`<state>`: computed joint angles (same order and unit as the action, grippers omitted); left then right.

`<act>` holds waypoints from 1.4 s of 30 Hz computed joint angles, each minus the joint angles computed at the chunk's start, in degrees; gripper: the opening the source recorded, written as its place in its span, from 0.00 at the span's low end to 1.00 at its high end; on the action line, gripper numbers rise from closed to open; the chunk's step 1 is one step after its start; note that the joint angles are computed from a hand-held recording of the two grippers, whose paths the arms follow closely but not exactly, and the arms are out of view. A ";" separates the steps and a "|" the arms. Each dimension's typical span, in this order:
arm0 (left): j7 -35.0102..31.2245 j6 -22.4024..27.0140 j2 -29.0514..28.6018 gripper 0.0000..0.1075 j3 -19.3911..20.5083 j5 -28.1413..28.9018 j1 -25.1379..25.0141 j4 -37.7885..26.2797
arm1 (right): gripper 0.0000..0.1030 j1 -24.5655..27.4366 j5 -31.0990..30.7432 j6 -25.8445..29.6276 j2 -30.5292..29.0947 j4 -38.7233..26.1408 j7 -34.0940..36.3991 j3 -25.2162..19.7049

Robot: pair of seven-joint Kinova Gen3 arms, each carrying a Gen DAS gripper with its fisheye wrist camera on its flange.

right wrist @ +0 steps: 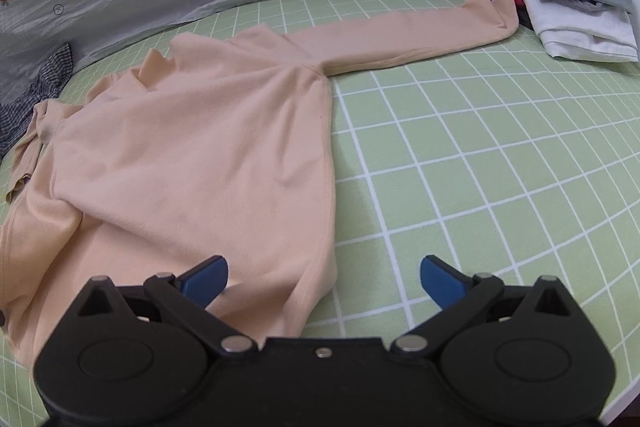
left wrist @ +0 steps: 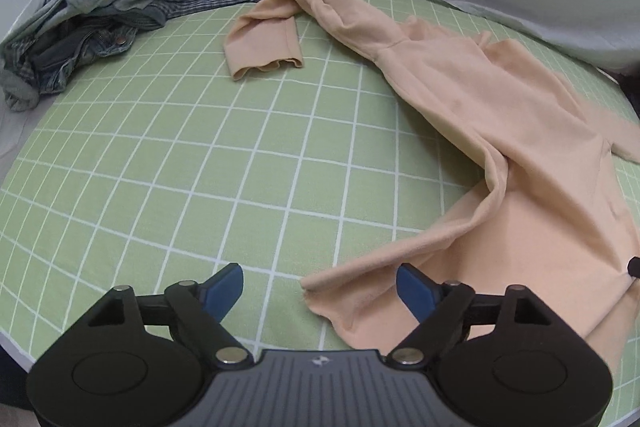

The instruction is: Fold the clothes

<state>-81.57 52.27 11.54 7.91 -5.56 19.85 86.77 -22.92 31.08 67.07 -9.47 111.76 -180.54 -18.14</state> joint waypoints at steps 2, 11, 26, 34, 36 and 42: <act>-3.07 0.40 0.98 0.79 0.62 0.26 -0.19 -0.73 | 1.00 -0.48 -0.41 0.67 -0.32 -0.12 -0.45 -0.72; -5.90 1.27 3.57 0.79 0.45 2.12 0.16 -2.21 | 0.91 -4.19 -3.55 4.83 1.63 -2.55 1.89 -2.21; -10.86 -1.56 -0.10 0.12 1.40 9.03 -1.87 2.26 | 0.11 -7.26 -3.64 0.40 1.27 -1.89 5.01 -0.94; -9.92 3.51 -2.67 0.08 0.81 15.30 -4.64 3.95 | 0.06 -3.00 -8.18 0.86 -5.20 1.58 4.76 -2.38; -9.78 4.84 -3.77 0.08 0.31 18.47 -6.20 5.24 | 0.06 -1.61 -9.24 2.01 -7.02 2.23 4.87 -3.00; -8.15 7.52 -6.22 0.08 -0.60 22.46 -8.52 7.89 | 0.06 1.44 -13.38 2.30 -10.36 3.37 9.73 -3.21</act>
<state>-89.72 59.79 5.32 7.31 16.90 11.33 94.66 -21.47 17.70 69.36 -19.83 115.13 -170.81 -21.35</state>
